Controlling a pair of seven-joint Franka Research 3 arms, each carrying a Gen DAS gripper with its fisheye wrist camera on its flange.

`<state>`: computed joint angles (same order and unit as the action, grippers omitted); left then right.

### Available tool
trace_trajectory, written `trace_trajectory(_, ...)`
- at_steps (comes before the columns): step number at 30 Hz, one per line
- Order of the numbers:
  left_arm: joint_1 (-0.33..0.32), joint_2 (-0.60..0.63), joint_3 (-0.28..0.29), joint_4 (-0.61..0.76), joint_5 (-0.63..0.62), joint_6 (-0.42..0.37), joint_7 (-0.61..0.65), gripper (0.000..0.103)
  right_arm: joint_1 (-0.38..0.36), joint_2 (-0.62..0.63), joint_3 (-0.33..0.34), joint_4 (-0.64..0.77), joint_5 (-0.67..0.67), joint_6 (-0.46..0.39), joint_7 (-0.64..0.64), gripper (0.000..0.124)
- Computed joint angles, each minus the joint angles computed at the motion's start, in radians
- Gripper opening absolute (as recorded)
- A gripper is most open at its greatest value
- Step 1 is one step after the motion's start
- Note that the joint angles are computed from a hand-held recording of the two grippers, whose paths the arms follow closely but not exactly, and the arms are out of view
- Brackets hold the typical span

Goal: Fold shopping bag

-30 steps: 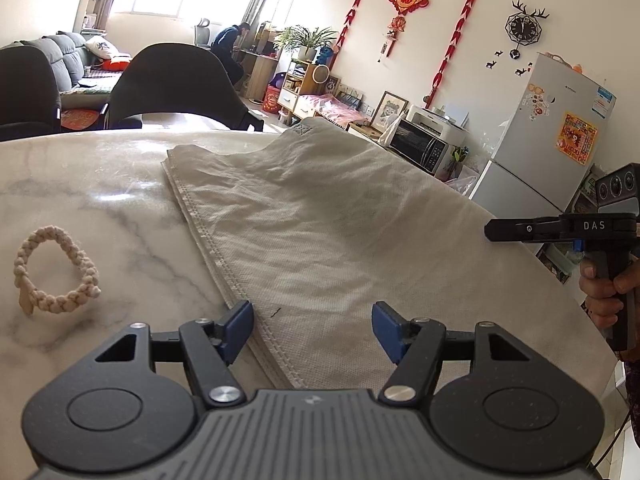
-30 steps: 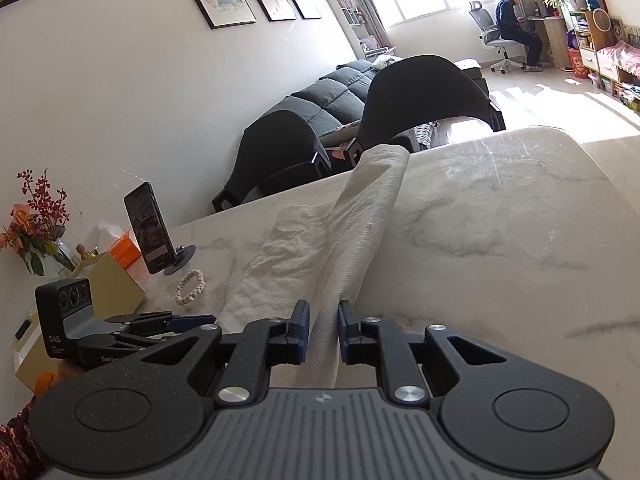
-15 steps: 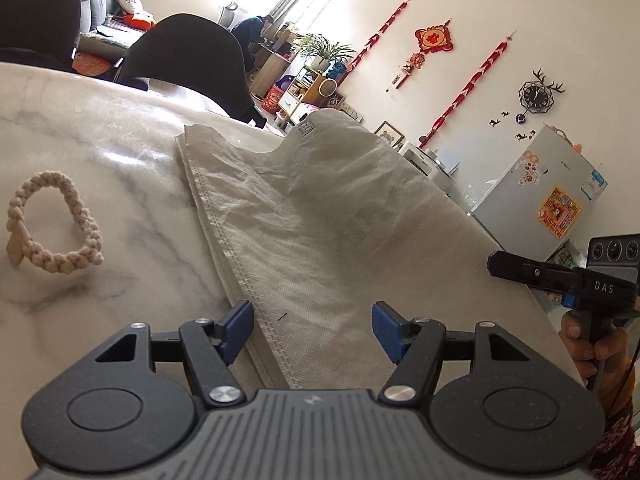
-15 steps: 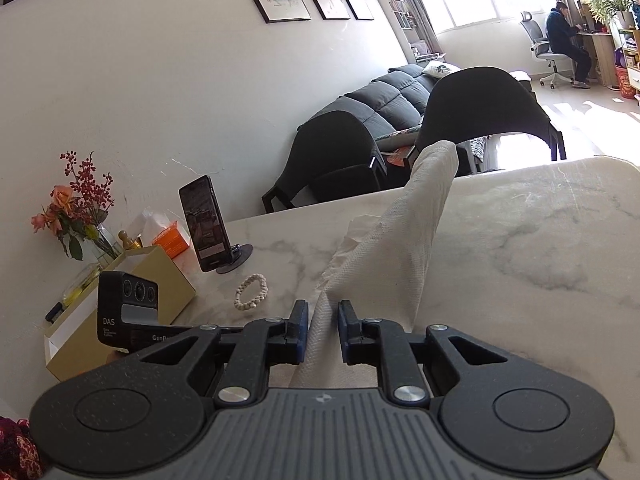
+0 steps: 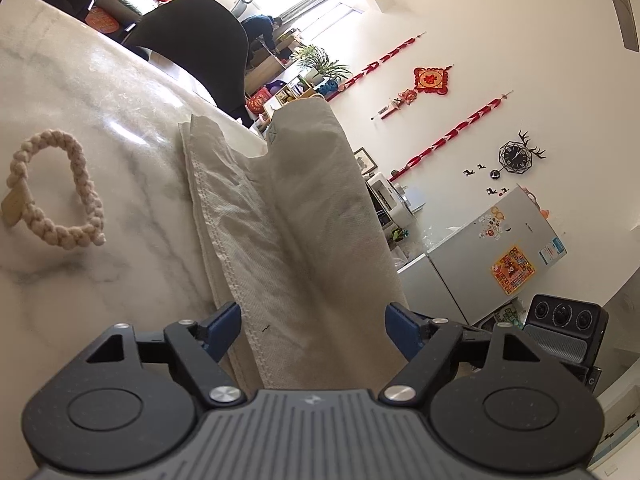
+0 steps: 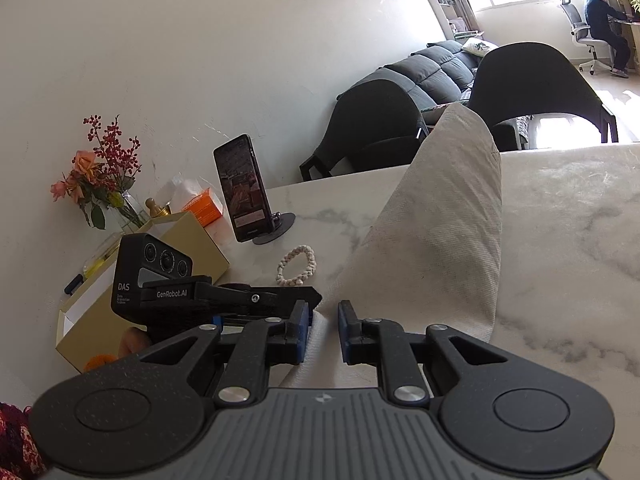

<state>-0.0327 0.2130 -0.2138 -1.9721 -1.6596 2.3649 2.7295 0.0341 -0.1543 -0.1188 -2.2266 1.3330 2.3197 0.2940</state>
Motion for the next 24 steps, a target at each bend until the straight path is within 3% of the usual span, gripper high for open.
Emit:
trace_trajectory(6,-0.004,-0.003,-0.002,0.000,0.000,0.013,0.007,0.080,0.006,0.010,0.010,-0.004,-0.032,-0.010,-0.001,0.018)
trace_trajectory(15,-0.018,-0.008,-0.005,-0.001,0.011,0.047,0.033,0.080,0.033,0.058,0.044,0.014,-0.077,0.060,0.021,0.018)
trace_trajectory(20,-0.022,-0.007,-0.007,0.000,0.017,0.057,0.041,0.080,0.037,0.041,0.046,-0.003,-0.095,0.083,0.020,0.029)
trace_trajectory(24,-0.022,-0.003,-0.008,0.004,0.017,0.057,0.041,0.080,0.032,0.004,0.027,-0.028,-0.058,0.102,-0.009,0.045)
